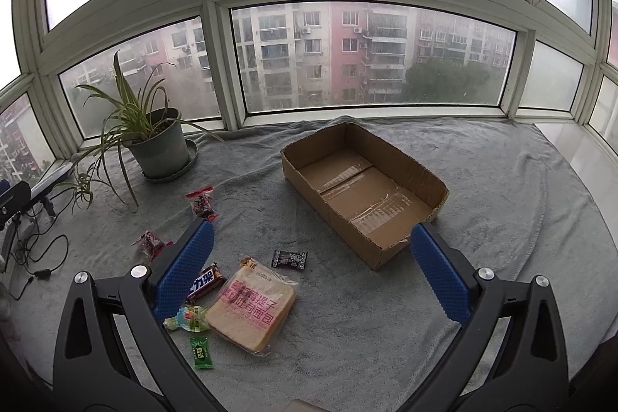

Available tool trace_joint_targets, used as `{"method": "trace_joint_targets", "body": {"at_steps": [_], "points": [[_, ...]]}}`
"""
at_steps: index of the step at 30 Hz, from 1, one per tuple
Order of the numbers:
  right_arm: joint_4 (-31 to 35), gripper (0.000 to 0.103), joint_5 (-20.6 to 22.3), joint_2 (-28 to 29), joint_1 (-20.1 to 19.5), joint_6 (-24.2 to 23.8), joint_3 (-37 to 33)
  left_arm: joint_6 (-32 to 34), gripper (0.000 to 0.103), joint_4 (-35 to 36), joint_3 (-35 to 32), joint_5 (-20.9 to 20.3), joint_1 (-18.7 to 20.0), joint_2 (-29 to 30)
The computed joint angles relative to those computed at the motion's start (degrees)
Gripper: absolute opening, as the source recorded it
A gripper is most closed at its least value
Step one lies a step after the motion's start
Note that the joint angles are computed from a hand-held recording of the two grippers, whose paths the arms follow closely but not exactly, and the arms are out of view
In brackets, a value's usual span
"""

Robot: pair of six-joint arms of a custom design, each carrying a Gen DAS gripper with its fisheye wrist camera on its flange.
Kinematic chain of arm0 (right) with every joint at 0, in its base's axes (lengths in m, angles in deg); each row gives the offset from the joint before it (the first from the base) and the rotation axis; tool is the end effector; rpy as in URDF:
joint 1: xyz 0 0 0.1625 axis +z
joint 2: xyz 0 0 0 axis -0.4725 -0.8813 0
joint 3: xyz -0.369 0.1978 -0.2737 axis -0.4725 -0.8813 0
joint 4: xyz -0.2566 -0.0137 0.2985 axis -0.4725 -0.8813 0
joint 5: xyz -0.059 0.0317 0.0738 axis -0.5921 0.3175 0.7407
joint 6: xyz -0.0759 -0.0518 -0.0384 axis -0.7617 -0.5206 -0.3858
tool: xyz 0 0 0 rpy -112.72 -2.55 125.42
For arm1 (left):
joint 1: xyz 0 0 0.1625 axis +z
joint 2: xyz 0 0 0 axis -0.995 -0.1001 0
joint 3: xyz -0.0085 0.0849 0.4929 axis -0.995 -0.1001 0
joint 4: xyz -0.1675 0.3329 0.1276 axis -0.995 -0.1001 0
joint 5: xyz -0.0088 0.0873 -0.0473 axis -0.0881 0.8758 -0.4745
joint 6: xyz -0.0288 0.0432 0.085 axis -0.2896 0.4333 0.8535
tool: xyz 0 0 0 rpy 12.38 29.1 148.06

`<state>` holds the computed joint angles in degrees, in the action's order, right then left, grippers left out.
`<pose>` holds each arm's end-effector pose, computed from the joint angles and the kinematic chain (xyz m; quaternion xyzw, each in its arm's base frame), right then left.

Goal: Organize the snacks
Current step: 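Lower the right gripper over the bread loaf and close on it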

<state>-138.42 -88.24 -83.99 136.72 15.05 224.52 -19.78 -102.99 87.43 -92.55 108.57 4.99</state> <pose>0.2224 -0.4164 0.1933 0.2189 -0.8626 0.3580 0.2824 -0.2037 -0.3430 0.2354 0.1018 0.7916 -0.4819 0.3615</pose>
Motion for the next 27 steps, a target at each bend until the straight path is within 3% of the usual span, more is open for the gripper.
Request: {"method": "trace_joint_targets", "body": {"at_steps": [6,12,18,20,25,27], "points": [[3.02,0.103,1.33,0.07,-2.69,1.54,-0.03,7.64,0.102,-12.28,1.77,-2.89,2.05,2.69],[3.29,0.103,5.57,1.12,-6.41,1.50,1.11,20.20,0.101,-32.11,3.63,-9.50,6.08,8.31],[6.94,0.103,7.31,2.02,-8.90,3.61,1.06,26.78,0.091,-42.08,3.09,-18.22,10.71,13.18],[9.32,0.103,7.75,2.27,-9.62,4.44,0.64,28.82,0.079,-44.49,2.68,-21.48,12.19,14.74],[14.39,0.103,10.32,3.15,-11.67,5.94,-0.13,33.29,0.067,-47.45,0.77,-29.92,16.13,18.19],[16.09,0.095,12.02,3.39,-12.75,6.40,-0.31,34.69,0.059,-48.42,-0.11,-33.51,17.85,19.53]]}}
